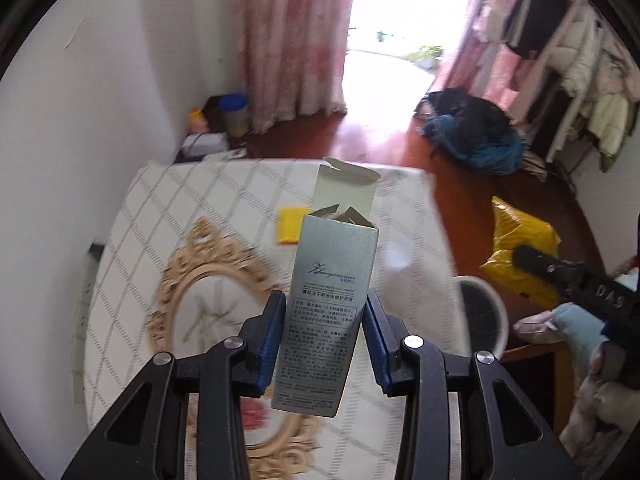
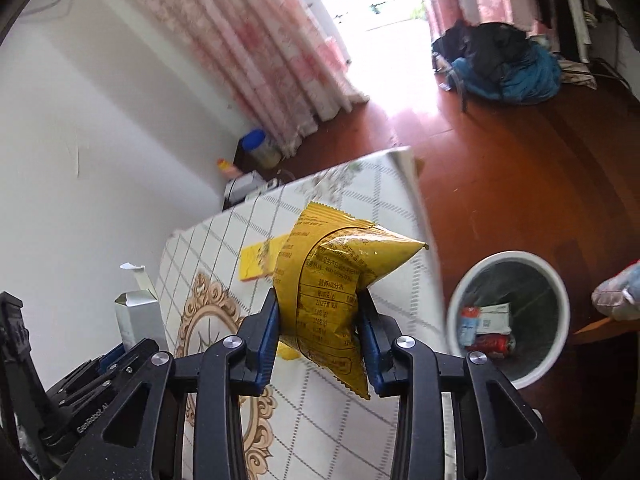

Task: Collect trash
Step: 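Carry the snack bag and silver box over the bin and release both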

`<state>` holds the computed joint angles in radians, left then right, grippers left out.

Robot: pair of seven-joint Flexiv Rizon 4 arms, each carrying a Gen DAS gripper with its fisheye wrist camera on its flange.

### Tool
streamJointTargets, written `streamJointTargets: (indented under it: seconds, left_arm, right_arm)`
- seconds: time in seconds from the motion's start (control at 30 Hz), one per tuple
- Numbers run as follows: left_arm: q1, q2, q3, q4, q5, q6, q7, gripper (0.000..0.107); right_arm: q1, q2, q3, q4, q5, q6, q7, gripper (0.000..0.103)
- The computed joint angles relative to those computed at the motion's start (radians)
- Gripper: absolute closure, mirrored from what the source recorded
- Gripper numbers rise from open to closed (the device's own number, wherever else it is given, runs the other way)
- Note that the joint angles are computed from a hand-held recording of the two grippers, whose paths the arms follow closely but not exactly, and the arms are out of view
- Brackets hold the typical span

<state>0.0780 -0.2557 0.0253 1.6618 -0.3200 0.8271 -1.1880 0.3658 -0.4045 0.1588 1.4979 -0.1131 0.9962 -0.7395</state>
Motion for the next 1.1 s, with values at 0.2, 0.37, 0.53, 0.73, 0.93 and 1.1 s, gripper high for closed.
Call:
streamJointTargets:
  seconds: [0.2, 0.37, 0.53, 0.73, 0.93, 1.1]
  left_arm:
    - [-0.059, -0.026, -0.064, -0.043, -0.052, -0.013, 0.017, 0.072]
    - [-0.123, -0.084, -0.105, -0.104, -0.064, -0.052, 0.0, 0.072]
    - [-0.182, -0.166, -0.132, -0.18, -0.053, -0.115, -0.034, 0.072]
    - [-0.214, -0.319, -0.156, -0.336, -0.065, -0.28, -0.105, 0.072]
    - [-0.232, -0.466, -0.157, -0.505, -0.054, -0.423, -0.181, 0.072]
    - [-0.227, -0.542, -0.166, -0.597, -0.07, -0.503, -0.226, 0.071]
  right_arm:
    - [-0.055, 0.118, -0.042, 0.129, -0.046, 0.008, 0.035, 0.065]
    - [-0.129, 0.191, -0.058, 0.23, -0.047, -0.006, 0.038, 0.065]
    - [-0.203, 0.217, -0.066, 0.311, 0.003, -0.015, 0.005, 0.065]
    - [-0.271, 0.183, -0.068, 0.357, 0.101, -0.019, -0.078, 0.065]
    - [-0.305, 0.109, -0.066, 0.343, 0.162, -0.028, -0.139, 0.065]
    - [-0.32, 0.045, -0.061, 0.309, 0.186, -0.041, -0.18, 0.065]
